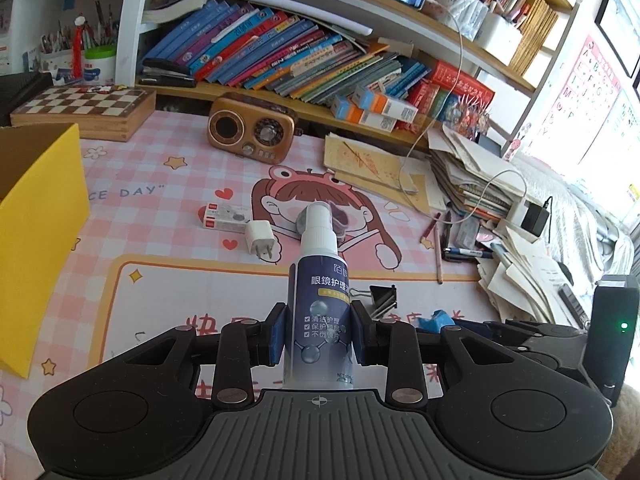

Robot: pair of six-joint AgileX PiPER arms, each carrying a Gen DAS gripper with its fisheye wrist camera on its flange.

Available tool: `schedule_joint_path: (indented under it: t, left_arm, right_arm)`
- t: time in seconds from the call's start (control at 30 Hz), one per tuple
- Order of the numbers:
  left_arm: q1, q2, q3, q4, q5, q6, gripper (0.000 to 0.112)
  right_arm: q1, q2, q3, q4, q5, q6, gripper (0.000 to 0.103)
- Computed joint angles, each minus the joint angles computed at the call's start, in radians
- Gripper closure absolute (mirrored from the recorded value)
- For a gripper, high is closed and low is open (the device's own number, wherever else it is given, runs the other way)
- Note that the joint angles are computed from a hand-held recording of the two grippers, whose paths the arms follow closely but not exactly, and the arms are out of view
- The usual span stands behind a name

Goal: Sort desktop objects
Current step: 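Lift the bottle and dispenser and carry both toward the yellow box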

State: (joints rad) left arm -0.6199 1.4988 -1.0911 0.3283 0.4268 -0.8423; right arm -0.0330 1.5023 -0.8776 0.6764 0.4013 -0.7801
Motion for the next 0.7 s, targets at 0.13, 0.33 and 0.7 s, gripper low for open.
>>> schedule_joint_path:
  t: [0.13,0.33,0.7]
  left_arm:
    - [-0.009,-0.059,0.044,0.04,-0.005,-0.051,0.081]
    - [-0.002,-0.153,0.11,0.041,-0.009,-0.052,0.081]
    - [0.098,-0.333,0.25,-0.261,-0.023,0.291,0.081]
  right_arm:
    - [0.022,-0.071,0.032,-0.025,0.024,0.044,0.061]
    - [0.082,-0.163,0.061,-0.108,0.042,0.164,0.061]
    - [0.34,-0.296,0.122,-0.563,0.017,0.78,0.061]
